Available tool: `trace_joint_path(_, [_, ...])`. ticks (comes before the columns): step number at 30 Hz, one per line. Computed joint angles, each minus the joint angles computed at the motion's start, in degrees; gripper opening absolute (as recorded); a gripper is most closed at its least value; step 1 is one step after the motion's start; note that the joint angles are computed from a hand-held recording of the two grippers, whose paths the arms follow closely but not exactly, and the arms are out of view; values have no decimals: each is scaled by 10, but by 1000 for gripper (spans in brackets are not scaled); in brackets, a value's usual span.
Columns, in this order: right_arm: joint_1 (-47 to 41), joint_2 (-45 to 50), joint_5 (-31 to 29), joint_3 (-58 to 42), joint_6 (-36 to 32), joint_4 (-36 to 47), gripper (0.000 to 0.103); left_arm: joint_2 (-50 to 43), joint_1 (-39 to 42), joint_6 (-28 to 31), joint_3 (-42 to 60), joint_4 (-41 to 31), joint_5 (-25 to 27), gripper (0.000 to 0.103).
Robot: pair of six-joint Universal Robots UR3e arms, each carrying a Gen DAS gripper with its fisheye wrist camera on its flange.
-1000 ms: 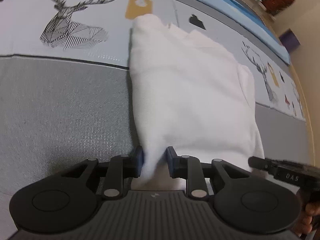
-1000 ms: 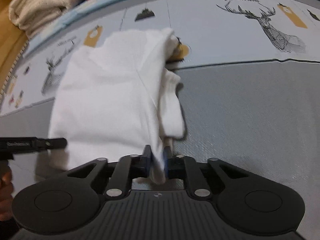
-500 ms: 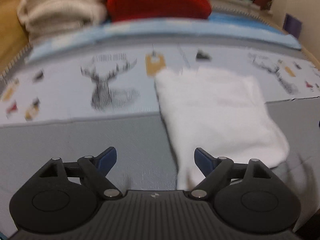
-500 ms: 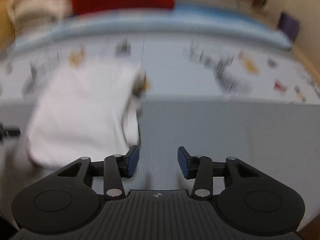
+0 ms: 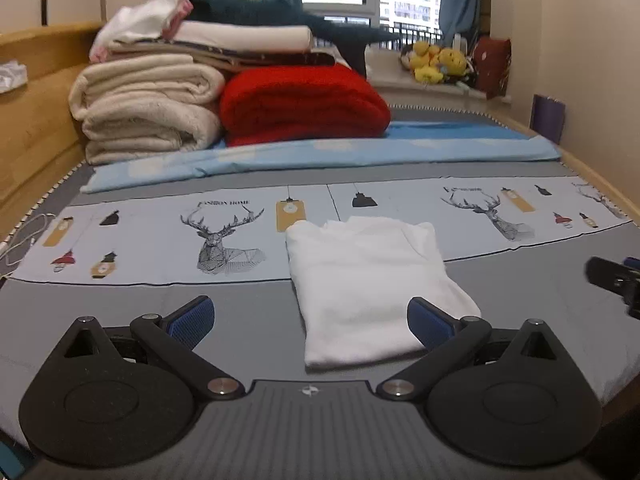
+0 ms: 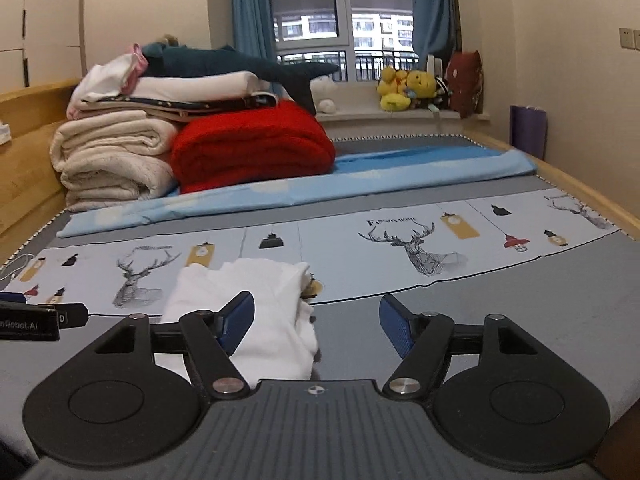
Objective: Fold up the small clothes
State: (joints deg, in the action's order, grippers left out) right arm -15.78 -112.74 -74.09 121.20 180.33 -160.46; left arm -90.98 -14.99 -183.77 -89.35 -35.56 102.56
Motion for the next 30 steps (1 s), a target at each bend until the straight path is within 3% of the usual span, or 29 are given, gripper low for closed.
trace_joint_path(5, [1,-75,24,47,-16,80,71,65,-46,-32,-181,157,47,103])
trace_joint_path(6, [14,-69,15,38,-22,106,71,57,-55,-37,-186,153,62,103])
trace_joint_path(8, [61,-38,-43,33,-17,76,71,48,-34,-71,-156,90,29,102])
trace_joint_path(9, [79,-22,-66,32,-18,53,71,48,-25,-81,-161,105,15,102])
trace_joint_path(11, [97,11,-86,23,-16,28,71,23,-29,-73,-143,112,40,103])
trace_joint_path(13, [105,40,-91,6,-11,35,71,3,-31,-70,-125,97,58,103])
trace_joint_path(17, [117,67,-91,-12,2,37,71,-1,-8,-92,-113,61,24,103])
trace_joint_path(30, [113,64,-72,-4,-9,21,71,-12,-12,-81,-103,60,11,103])
